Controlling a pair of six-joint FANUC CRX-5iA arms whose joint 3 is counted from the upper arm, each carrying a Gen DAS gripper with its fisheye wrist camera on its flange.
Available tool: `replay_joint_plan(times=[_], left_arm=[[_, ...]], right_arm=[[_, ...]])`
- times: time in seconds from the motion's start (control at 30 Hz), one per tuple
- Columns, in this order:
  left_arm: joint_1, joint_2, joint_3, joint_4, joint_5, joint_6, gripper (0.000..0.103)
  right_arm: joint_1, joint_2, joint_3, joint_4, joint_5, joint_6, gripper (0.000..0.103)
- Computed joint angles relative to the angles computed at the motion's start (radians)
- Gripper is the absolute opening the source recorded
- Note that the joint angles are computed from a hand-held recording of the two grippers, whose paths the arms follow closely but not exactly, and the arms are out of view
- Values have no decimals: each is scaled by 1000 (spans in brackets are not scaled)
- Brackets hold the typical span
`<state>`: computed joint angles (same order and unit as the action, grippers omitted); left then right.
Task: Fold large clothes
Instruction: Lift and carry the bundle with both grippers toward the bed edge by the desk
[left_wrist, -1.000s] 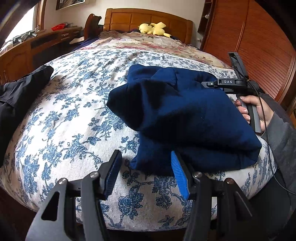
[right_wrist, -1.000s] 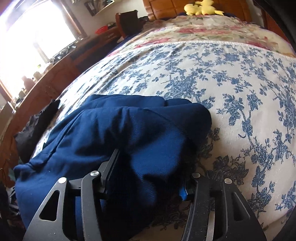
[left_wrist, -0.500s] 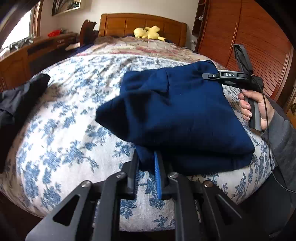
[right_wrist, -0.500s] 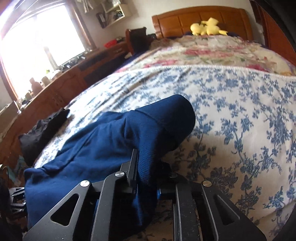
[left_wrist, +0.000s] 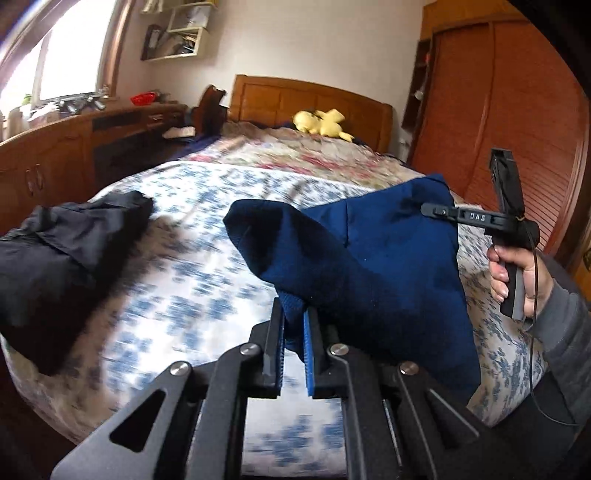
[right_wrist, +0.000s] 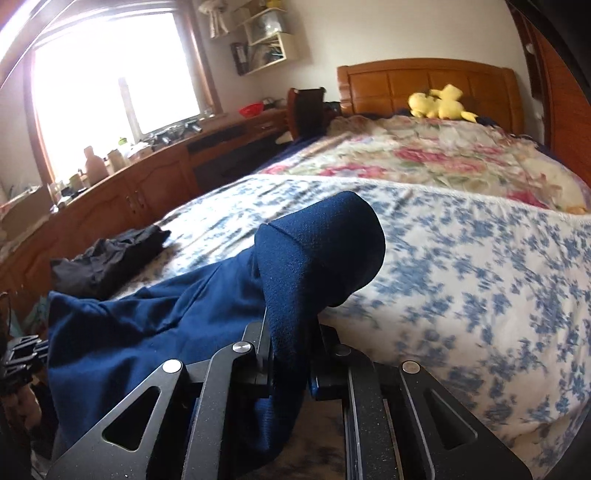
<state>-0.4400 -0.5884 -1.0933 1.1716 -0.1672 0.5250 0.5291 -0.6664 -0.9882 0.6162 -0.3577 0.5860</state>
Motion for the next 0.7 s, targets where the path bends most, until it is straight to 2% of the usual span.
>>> replay_joint_plan(times=[0.2, 0.37, 0.47, 0.53, 0.7], left_arm=[[287, -100, -14, 63, -174, -177, 7], [546, -112, 11, 137, -290, -349, 7], [658, -72, 36, 194, -320, -451, 7], [703, -50, 45, 243, -321, -519, 7], [753, 3, 76, 395, -277, -677, 7]], right_arm=[[78, 214, 120, 160, 19, -130, 10], [139, 407, 280, 263, 31, -196, 10], [183, 530, 415, 226, 15, -148, 10], [212, 623, 526, 183, -3, -99, 10], [266, 800, 770, 92, -64, 29, 10]])
